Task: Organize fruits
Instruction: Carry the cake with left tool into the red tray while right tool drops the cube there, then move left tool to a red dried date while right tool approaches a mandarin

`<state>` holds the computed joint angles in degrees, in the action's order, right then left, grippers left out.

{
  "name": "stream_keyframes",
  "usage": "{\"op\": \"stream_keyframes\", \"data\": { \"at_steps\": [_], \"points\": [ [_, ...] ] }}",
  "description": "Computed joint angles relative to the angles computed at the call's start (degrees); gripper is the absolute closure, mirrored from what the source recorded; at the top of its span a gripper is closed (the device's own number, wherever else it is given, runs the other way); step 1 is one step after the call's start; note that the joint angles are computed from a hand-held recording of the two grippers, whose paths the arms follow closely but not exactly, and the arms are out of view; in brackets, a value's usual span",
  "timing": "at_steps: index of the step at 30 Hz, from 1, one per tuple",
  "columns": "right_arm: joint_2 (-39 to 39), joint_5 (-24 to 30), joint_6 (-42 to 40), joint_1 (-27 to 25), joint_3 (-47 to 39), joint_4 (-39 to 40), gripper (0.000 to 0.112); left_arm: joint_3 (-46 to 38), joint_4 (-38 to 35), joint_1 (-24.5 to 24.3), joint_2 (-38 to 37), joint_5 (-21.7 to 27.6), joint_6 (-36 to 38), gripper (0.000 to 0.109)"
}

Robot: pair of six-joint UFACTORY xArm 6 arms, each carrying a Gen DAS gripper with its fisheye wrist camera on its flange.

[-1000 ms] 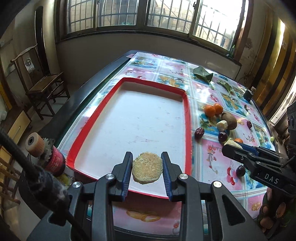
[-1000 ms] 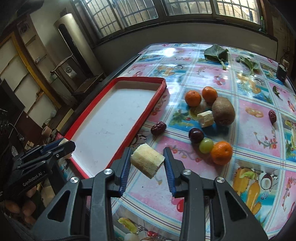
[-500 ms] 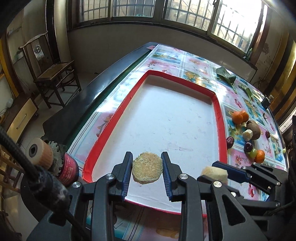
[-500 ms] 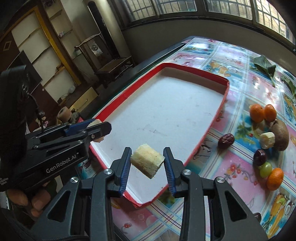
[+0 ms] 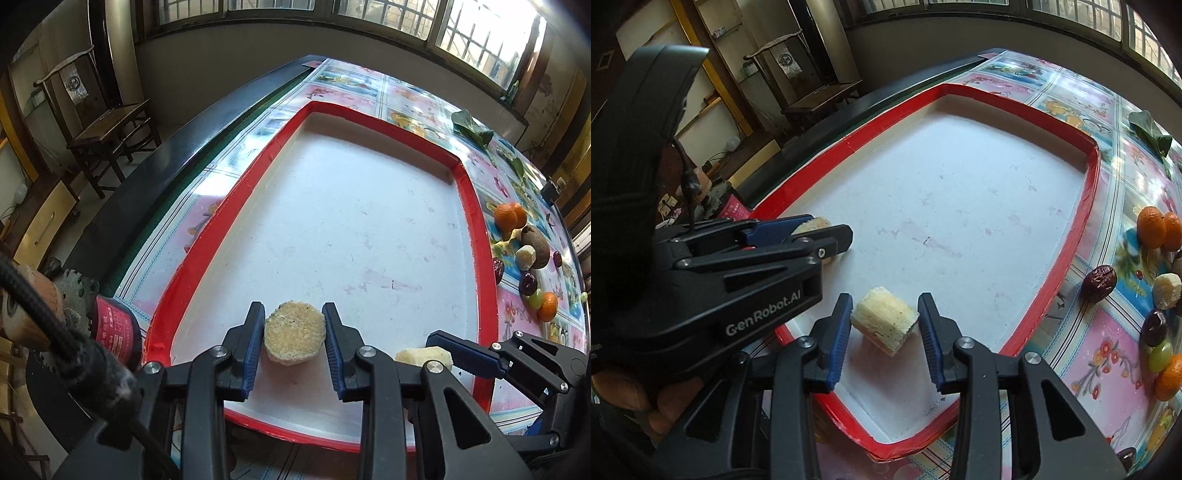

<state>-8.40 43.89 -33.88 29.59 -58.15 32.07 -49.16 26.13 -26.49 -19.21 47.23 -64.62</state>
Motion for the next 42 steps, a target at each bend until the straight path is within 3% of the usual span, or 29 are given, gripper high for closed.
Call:
{"op": "stream_keyframes", "data": {
  "at_steps": [5,7,19,31,42],
  "points": [
    [-2.16,0.51,-0.79,-0.63,1.37,1.5,0.068,-1.03,2.94,-1.49,-1.13,3.03,-2.68,0.053],
    [-3.83,0.86,-1.79,-1.51,2.32,2.66,0.066,-1.57,4.16,-2.32,-1.57,3.98,-3.69,0.049],
    [-15.42,4.78,-4.31,-12.51,9.94,8.33,0.06,-4.52,5.37,-6.94,-1.06,6.1,-6.89,0.049],
    [-23.81,7.54,-3.29,-27.07,17.27,7.72,0.06,-11.72,3.42,-13.46,6.05,3.68,-3.05,0.046],
    [-24.85,8.71,-5.58,-32.35,19.19,9.34,0.06,-16.17,1.26,-16.43,10.06,4.45,-0.47,0.046]
  ]
}}
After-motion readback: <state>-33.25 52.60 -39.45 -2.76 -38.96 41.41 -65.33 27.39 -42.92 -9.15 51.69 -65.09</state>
